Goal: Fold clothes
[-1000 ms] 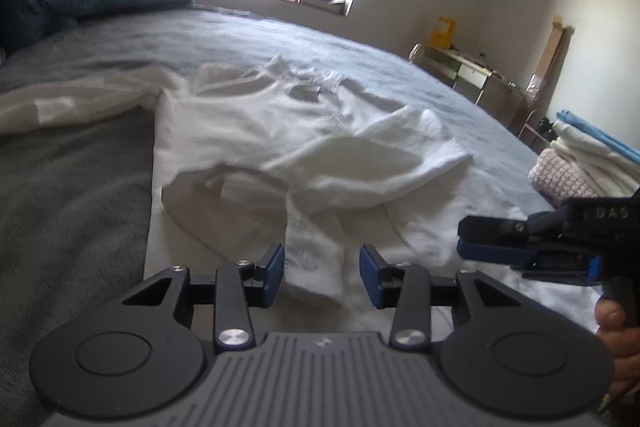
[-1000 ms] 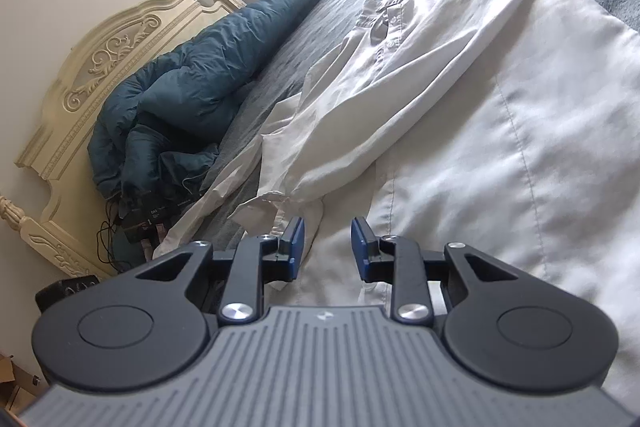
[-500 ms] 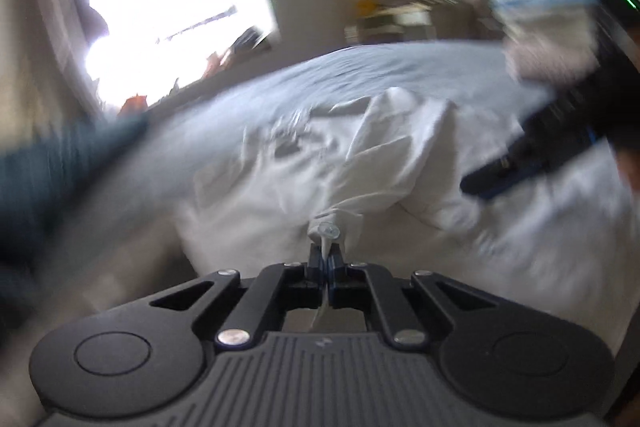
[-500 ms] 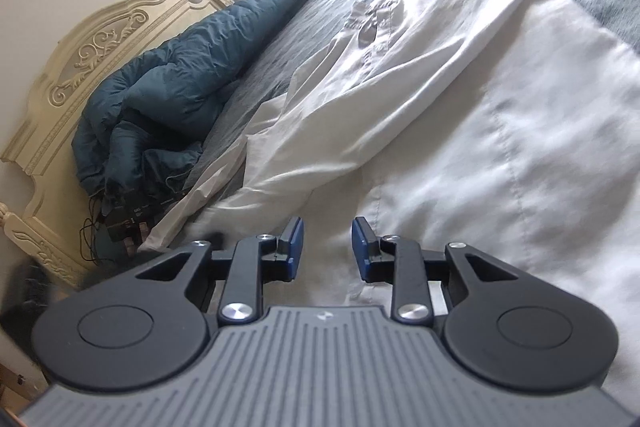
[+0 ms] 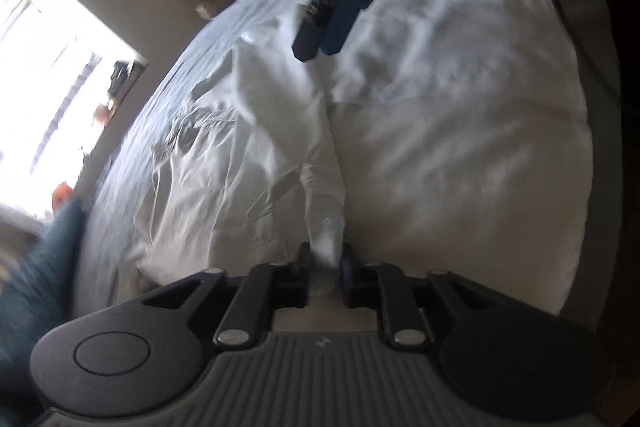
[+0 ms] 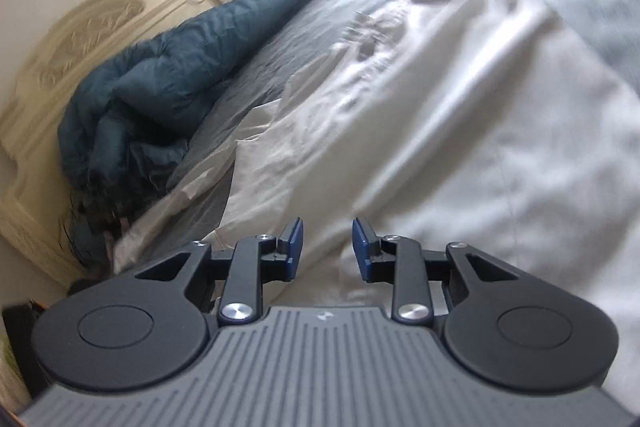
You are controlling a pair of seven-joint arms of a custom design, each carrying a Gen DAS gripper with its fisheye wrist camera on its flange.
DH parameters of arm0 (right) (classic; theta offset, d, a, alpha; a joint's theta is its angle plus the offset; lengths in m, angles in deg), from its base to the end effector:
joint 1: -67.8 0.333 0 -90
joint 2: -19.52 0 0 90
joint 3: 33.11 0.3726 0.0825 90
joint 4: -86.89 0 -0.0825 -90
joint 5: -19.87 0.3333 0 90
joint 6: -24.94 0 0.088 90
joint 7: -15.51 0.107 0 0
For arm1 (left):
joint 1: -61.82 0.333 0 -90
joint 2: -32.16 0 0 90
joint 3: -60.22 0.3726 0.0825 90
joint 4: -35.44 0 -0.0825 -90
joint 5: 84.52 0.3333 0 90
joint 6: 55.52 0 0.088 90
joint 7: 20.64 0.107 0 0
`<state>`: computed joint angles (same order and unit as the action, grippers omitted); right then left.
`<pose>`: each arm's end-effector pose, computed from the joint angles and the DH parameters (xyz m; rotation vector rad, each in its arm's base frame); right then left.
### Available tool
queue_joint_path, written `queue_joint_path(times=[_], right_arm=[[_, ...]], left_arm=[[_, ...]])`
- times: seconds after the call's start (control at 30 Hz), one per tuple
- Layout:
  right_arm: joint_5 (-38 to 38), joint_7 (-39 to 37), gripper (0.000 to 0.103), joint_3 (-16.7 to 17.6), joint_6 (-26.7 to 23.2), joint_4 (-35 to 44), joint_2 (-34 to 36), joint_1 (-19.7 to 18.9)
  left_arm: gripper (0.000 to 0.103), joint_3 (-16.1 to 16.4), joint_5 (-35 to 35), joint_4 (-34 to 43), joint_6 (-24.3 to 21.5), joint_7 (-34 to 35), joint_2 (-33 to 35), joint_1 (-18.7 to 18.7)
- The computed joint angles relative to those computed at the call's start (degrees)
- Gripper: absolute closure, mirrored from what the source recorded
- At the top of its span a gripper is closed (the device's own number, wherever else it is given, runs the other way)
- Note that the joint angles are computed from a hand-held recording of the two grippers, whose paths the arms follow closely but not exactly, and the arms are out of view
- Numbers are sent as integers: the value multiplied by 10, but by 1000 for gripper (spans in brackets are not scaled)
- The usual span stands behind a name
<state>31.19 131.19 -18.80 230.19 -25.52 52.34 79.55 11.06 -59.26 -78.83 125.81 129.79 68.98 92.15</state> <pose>0.6200 0.2368 0.4016 -1.2167 1.7168 -0.2655 0.6279 -0.1436 0.4091 -0.0390 2.4208 -0.7159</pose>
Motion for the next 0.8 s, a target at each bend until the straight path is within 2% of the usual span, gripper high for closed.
queue_joint_path(times=[0.07,0.17,0.2,0.27,0.37,0.57,0.63,0.67,0.7,0.77,0.8], right_arm=[[11,-40,76,-45,-27,26,-1,40],[33,-94,76,-91,-63,66,9,81],[41,-108,76,-104,-76,81,14,92],[61,-121,76,-113,-93,100,24,100],[87,-129,76,-110,-109,118,32,101],[106,-153,76,-117,-114,123,32,116],[94,-170,76,-96,-108,122,31,103],[84,-180,76,-82,-105,122,31,94],[73,-190,76,-68,-103,123,32,85],[52,-216,76,-58,-106,129,35,82],[42,-230,76,-54,-109,133,36,81]], left_arm=[[64,-63,-34,8,-40,-11,19,51],[63,-154,-102,25,-94,-11,55,123],[63,-176,-123,32,-104,-12,67,139],[63,-187,-153,45,-99,-16,75,146],[63,-128,-137,58,-51,-27,61,98],[63,-49,-132,94,-71,-30,64,28],[66,-41,-145,98,-64,-39,68,20],[72,-45,-152,96,-59,-43,72,24],[83,-52,-156,95,-52,-48,77,30],[93,-64,-158,92,-42,-61,85,39],[94,-71,-156,91,-35,-68,90,45]])
